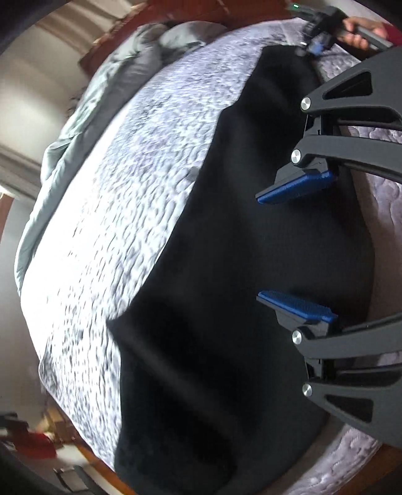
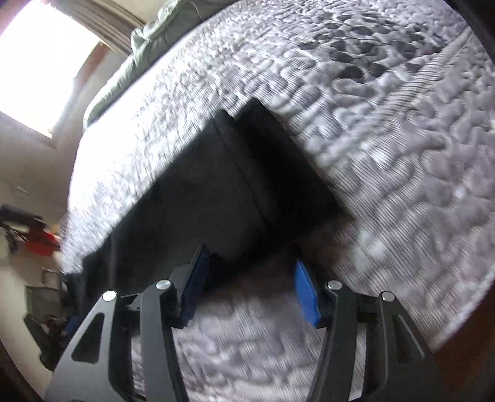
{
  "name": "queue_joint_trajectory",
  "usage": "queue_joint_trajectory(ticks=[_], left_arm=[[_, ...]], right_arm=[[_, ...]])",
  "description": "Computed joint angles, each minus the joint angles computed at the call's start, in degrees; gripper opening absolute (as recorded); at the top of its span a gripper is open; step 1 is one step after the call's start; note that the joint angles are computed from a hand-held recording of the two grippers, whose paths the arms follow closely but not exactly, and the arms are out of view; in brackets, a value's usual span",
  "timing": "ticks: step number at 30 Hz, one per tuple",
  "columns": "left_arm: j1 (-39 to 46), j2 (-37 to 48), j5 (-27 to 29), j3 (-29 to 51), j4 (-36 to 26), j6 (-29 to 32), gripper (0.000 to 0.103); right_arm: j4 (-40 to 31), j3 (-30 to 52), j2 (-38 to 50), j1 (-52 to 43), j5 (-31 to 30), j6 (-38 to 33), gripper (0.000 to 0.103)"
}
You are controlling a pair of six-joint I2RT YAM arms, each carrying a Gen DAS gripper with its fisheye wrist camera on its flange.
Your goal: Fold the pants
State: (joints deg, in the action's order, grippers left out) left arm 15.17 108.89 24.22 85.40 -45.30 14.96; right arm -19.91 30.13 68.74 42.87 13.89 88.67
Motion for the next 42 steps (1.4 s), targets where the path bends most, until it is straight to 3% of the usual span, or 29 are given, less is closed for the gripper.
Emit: queue_joint_trajectory(ticks=[2,3,6,9,12,14,16,19,21,24,27,29,31,34,42], left_arm=[[-1.05,-0.29,-1.02,-1.12,0.98,0.21,0.061],[-1.58,-0.43,-1.83,-1.49,1.4,0.16,0.063],[-1.55,-1.88,-3.2,-4.03,2.74,0.84,0.064],[-2.66,-3.83,-5.16,-6.5,5.44,0.0,0.064],[-3.4,-6.03,-7.44,-9.99,10.34,1.0,0.068],[-4.07,-5.96,-9.97,-11.74,13.6,1.97,0.069],[-4.47,-2.71,-12.29,-11.12,13.73,3.1,0.07],[-4.85,-3.97,-13.15,-14.88,18.58,5.39,0.072],[-4.63,-4.33,-12.83,-14.02,16.55,5.82,0.072],[-3.69,-5.05,-10.95,-12.96,13.92,4.78,0.072],[-3.0,-7.35,-9.12,-16.45,17.88,5.97,0.073],[-3.17,-3.29,-10.03,-15.24,17.73,7.09,0.076],[-3.55,-4.41,-10.34,-15.71,18.18,7.6,0.076],[-2.28,-4.46,-7.27,-11.87,11.77,8.09,0.076],[6.46,-4.71,-3.65,-6.75,6.54,8.97,0.081]], right_arm=[[5.72,-2.49,0.36,-1.88,0.43,-1.38,0.054],[7.51,-3.09,0.85,-2.59,0.95,-2.07,0.048],[10.35,-4.09,-0.02,-4.1,1.16,-4.09,0.01],[6.96,-3.38,-8.06,-2.23,5.58,-6.34,0.009],[-2.14,2.27,-14.57,3.28,15.07,-9.24,0.009],[-7.8,4.39,-15.3,4.76,17.38,-7.62,0.009],[-9.8,3.05,-13.7,2.09,13.1,-5.98,0.009],[-2.66,-2.55,-4.78,-4.39,1.63,-4.65,0.009],[1.29,-5.15,-3.12,-2.3,3.48,-2.0,0.009],[0.14,-4.72,-4.41,-1.1,4.44,-0.09,0.009],[-3.32,-2.94,-5.43,-1.54,4.72,-1.33,0.009],[-1.55,-2.09,-1.64,-4.08,1.6,-1.69,0.01],[-1.49,-1.2,-0.05,-5.27,0.6,-2.22,0.01],[-6.6,2.69,0.23,-4.28,2.21,-2.01,0.01],[-20.35,23.97,8.29,1.63,12.23,-5.05,0.01]])
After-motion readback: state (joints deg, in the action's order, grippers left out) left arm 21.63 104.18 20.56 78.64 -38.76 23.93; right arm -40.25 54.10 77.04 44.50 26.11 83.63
